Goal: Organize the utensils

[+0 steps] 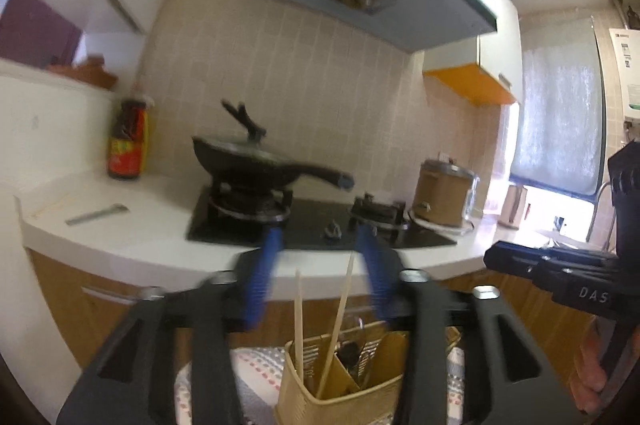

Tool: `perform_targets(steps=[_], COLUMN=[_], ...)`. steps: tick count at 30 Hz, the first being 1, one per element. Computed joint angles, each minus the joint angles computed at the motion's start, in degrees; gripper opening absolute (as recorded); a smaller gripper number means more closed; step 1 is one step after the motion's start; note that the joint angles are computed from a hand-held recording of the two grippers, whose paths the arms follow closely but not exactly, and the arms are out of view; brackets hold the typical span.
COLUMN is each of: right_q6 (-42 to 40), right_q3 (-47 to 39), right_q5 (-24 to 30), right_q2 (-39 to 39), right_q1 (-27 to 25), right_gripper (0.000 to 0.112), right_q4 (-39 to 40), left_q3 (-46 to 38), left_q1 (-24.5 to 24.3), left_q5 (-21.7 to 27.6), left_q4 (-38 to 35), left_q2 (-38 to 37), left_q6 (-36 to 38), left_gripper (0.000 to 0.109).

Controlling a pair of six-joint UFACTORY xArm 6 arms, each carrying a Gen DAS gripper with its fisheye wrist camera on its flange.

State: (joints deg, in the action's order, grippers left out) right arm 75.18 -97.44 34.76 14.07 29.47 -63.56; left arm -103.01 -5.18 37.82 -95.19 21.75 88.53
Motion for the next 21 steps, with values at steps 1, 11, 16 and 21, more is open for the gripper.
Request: perform_targets(steps=[1,11,16,21], right_q6=[1.6,15.2,22.9,31.5], right_q3=[1.3,12.7,19.4,25.2], right_q5=[0.5,6.7,14.7,23.5], right_q2=[-1.4,-10.0,-12.3,-12.3], right_q1=[0.7,6.8,11.5,15.1], right_gripper=[0.023,0.060,0.074,0.095], right_q4=[-1.4,-13.3,-21.6,-25.1], left_q3=[2.0,23.9,34.5,39.7], left_q1=[0.5,4.2,4.8,3.1], left_q5=[0.2,1.5,1.2,-3.2], left_q4=[-1.5,-8.7,-10.0,-10.1], left_q2=[-2.0,-21.8,-29.9,-30.9], left_q6=[1.8,14.9,18.3,18.4], left_gripper=[0.054,0.073,0.084,0.087])
